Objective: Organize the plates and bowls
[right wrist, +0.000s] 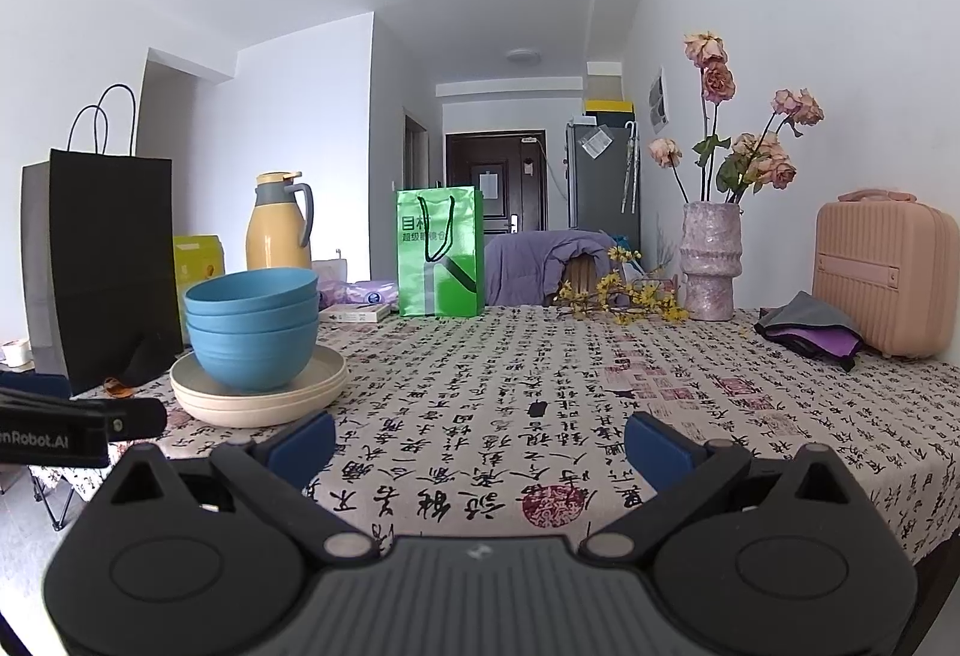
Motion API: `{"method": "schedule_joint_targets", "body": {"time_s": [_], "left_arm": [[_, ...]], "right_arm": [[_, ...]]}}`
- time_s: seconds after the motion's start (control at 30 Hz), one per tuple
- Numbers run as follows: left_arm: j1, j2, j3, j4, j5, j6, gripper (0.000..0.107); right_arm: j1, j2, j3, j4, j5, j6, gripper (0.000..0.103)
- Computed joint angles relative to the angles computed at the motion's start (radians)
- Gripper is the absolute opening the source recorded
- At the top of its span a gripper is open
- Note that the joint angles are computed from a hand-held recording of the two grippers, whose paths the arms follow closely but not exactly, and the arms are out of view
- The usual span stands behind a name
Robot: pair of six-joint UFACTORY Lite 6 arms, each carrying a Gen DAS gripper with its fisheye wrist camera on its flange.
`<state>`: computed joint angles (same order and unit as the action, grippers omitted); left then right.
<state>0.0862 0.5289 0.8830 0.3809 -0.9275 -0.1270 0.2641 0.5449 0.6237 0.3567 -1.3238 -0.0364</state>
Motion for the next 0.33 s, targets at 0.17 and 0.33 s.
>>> {"method": "schedule_joint_targets", "body": {"time_s": [0.17,0.33], "left_arm": [[-0.002,0.004,0.003,0.000,0.011,-0.001,0.103],[-0.006,0.004,-0.006,-0.008,-0.001,0.017,0.103]], "right_arm": [[0.001,0.002,0.001,0.000,0.004,0.003,0.103],[-0.001,0.003,0.003,-0.004,0.004,0.002,0.103]]}}
